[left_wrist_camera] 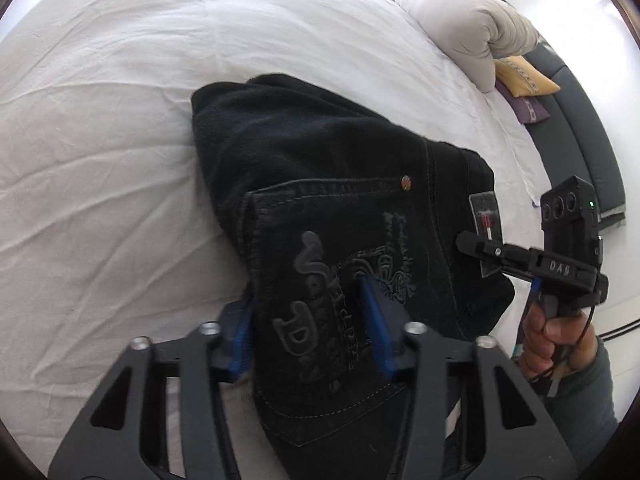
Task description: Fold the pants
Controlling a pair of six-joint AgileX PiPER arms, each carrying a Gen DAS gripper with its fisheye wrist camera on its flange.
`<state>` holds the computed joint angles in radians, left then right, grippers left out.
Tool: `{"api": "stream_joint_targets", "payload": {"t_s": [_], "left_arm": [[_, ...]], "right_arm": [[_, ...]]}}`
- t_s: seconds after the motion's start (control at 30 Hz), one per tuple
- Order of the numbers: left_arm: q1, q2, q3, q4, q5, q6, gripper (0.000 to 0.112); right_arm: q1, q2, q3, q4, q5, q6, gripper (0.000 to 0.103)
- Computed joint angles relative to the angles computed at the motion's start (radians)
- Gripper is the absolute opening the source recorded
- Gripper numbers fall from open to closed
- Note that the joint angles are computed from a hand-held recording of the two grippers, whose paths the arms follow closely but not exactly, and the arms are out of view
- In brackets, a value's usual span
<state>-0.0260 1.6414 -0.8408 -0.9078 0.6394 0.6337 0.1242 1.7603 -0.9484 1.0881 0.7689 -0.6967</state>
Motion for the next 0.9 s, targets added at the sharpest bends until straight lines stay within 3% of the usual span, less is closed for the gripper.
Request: {"api": "stream_joint_targets", "payload": {"t_s": [0.13, 0.27, 0.43, 0.6, 0.63, 0.73, 0.8, 0.87, 0.9], "left_arm": [[0.097, -0.030, -0.002, -0.026, 0.097, 0.044, 0.025], [0.169, -0.128, -0.043, 0.038, 0.180, 0.030, 0.024], [0.305, -0.138, -0.213, 0.117, 0.281, 0.044, 0.024], [0.351, -0.018, -0.322, 0.193, 0.256, 0.044, 0.026], [0.323, 0.025, -0.325, 0.221, 0.207, 0.021, 0.027], [0.320, 0.110, -0.316, 0.277, 0.125, 0.026, 0.044], [0.335, 0.116, -0.269, 0.240, 0.061, 0.098, 0.055], [0.344, 0.098, -0.235, 0.228, 0.015, 0.125, 0.074], [0.340, 0.091, -0.227, 0.244, 0.001, 0.111, 0.078]], "right_arm": [[0.085, -0.084, -0.020, -0.163, -0.070, 0.171, 0.023], [0.161, -0.153, -0.068, -0.267, -0.098, 0.290, 0.021], [0.187, -0.136, -0.186, -0.252, -0.115, 0.300, 0.020], [0.189, 0.051, -0.379, -0.203, -0.110, 0.299, 0.020], [0.183, 0.097, -0.404, -0.168, -0.100, 0.270, 0.021], [0.186, 0.237, -0.488, -0.182, -0.093, 0.325, 0.026], [0.186, 0.277, -0.475, -0.186, -0.135, 0.326, 0.046], [0.161, 0.275, -0.409, -0.041, -0.157, 0.191, 0.050], [0.151, 0.263, -0.376, 0.021, -0.162, 0.125, 0.053]]}}
